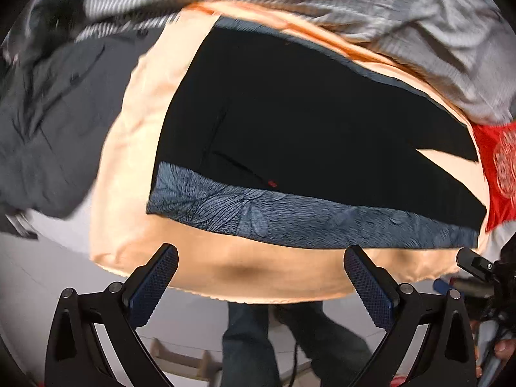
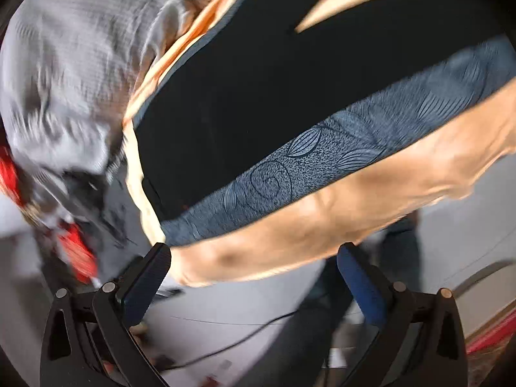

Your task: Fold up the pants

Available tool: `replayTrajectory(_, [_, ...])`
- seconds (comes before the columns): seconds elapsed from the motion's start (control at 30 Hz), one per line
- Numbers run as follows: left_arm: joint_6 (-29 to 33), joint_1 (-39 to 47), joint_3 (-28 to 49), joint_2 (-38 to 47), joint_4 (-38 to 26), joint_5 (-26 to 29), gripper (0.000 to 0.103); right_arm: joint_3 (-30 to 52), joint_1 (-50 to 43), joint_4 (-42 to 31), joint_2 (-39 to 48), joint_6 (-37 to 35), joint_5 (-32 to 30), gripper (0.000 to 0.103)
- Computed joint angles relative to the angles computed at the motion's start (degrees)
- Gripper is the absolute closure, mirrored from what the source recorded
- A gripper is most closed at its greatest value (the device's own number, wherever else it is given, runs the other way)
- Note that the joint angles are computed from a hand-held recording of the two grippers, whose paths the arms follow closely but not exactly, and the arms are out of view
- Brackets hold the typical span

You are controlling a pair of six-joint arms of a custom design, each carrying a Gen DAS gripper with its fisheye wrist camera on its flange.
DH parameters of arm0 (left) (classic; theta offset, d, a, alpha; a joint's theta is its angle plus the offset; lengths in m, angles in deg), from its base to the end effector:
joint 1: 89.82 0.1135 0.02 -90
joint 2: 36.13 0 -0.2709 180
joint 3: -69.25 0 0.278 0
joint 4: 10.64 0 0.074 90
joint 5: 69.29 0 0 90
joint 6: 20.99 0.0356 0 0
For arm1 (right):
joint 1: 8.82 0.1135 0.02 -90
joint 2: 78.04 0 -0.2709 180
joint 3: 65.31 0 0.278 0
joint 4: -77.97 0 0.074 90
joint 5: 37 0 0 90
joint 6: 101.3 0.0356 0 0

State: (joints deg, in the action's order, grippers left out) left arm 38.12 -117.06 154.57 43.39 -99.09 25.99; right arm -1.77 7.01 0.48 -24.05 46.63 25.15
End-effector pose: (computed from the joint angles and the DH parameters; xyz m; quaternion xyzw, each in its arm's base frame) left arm 0.2308 -0.1225 0.2994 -0.0288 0.9965 -0.0713 0.0336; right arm 0.1633 0.0636 0.2810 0.2992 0.9056 0.3004 0.0068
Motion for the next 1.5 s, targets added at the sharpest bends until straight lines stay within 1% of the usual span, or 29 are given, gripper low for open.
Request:
replayTrajectory(0.1, [-0.9,1.9,-7.2,-1.7,6.5,2.7,0.000,-9.6,-2.3,9.4,-3.4,2.6,-4.2,0.001])
replayTrajectory(0.17, [-1.4,2.7,-12.1,-2.2,11.1,5.1,0.000,-16.9,-3.3,18.1,-5.3,5.3,-7.4,0.003])
replayTrajectory(0.23, [-2.5,2.8,-15.7,-2.4,14.9,6.7,0.000,-22.9,-3.1,26.3,-5.6,7.8,-9.7,0.006])
replayTrajectory(0.3, [-3.8,3.3,-18.9,-2.5,18.7,8.8,0.000,-27.9,-2.9,34.3,-4.6,10.0,-10.9,0.015])
replayTrajectory(0.33, [-4.5,3.6,-20.2,-2.5,20.6,9.9,0.000,-30.2,-2.4,38.7,-4.2,11.4,-10.7,0.017])
replayTrajectory(0.43, [-6.1,4.2,-22.7,-2.9,23.6,11.8,0.000,-34.0,-3.3,49.0,-1.6,13.3,-11.9,0.024])
replayTrajectory(0.5, [-6.1,4.6,-23.6,-3.3,24.7,12.3,0.000,-35.8,-4.2,54.3,-1.0,15.0,-13.0,0.030])
replayTrajectory(0.6, [-5.2,5.1,-23.8,-3.2,25.7,12.7,0.000,-37.7,-5.5,63.1,0.5,18.2,-15.0,0.032])
replayTrajectory(0.67, [-4.9,5.3,-23.2,-1.8,26.1,12.3,0.000,-37.7,-5.6,69.3,4.1,20.3,-15.8,0.032])
replayTrajectory(0.7, [-5.0,5.3,-23.3,-1.4,26.2,12.4,0.000,-37.8,-5.6,72.8,7.0,21.2,-16.4,0.037])
replayTrajectory(0.73, [-5.2,5.6,-23.5,-1.2,26.6,13.2,0.000,-37.7,-5.3,75.4,9.3,22.4,-16.7,0.045])
replayTrajectory(0.77, [-5.6,5.9,-23.9,-1.3,26.9,14.0,0.000,-37.3,-5.0,77.7,11.5,23.8,-17.0,0.068])
replayTrajectory(0.8, [-6.4,6.5,-24.6,-1.7,27.6,15.2,0.000,-37.1,-4.7,79.9,12.8,25.3,-17.4,0.079])
replayTrajectory(0.87, [-8.1,7.8,-26.4,-2.8,29.7,18.1,0.000,-36.4,-4.5,81.3,12.5,27.2,-17.8,0.083])
replayTrajectory(0.9, [-8.9,8.3,-27.0,-3.2,30.3,18.9,0.000,-36.6,-5.3,81.6,11.4,27.6,-18.9,0.086])
replayTrajectory(0.93, [-9.7,8.9,-27.6,-3.7,31.1,19.7,0.000,-36.3,-5.7,81.4,10.5,27.8,-19.6,0.086])
replayTrajectory(1.07, [-13.4,13.0,-29.5,-4.7,36.1,23.4,0.000,-33.5,-7.6,74.9,7.4,25.4,-22.3,0.087])
replayTrajectory(1.2, [-14.5,16.3,-30.3,-2.7,40.2,25.9,0.001,-31.6,-7.9,71.3,7.0,24.2,-22.9,0.087])
replayTrajectory(1.23, [-14.3,16.9,-30.1,-2.0,40.7,26.2,0.008,-30.9,-7.7,70.0,7.0,23.7,-22.6,0.087])
replayTrajectory(1.3, [-13.1,17.7,-29.6,-1.2,40.0,25.6,0.026,-29.8,-7.4,67.1,6.7,22.6,-22.1,0.087])
replayTrajectory(1.37, [-10.4,18.1,-29.0,-1.4,37.4,24.6,0.069,-27.8,-6.9,62.9,6.6,20.8,-21.3,0.087])
replayTrajectory(1.43, [-8.2,19.0,-27.9,-1.5,35.3,24.7,0.082,-26.8,-7.2,57.8,5.5,17.7,-21.0,0.087])
replayTrajectory(1.5, [-6.0,19.4,-26.1,-3.4,31.9,23.0,0.082,-23.8,-7.7,49.8,5.3,12.8,-20.3,0.092])
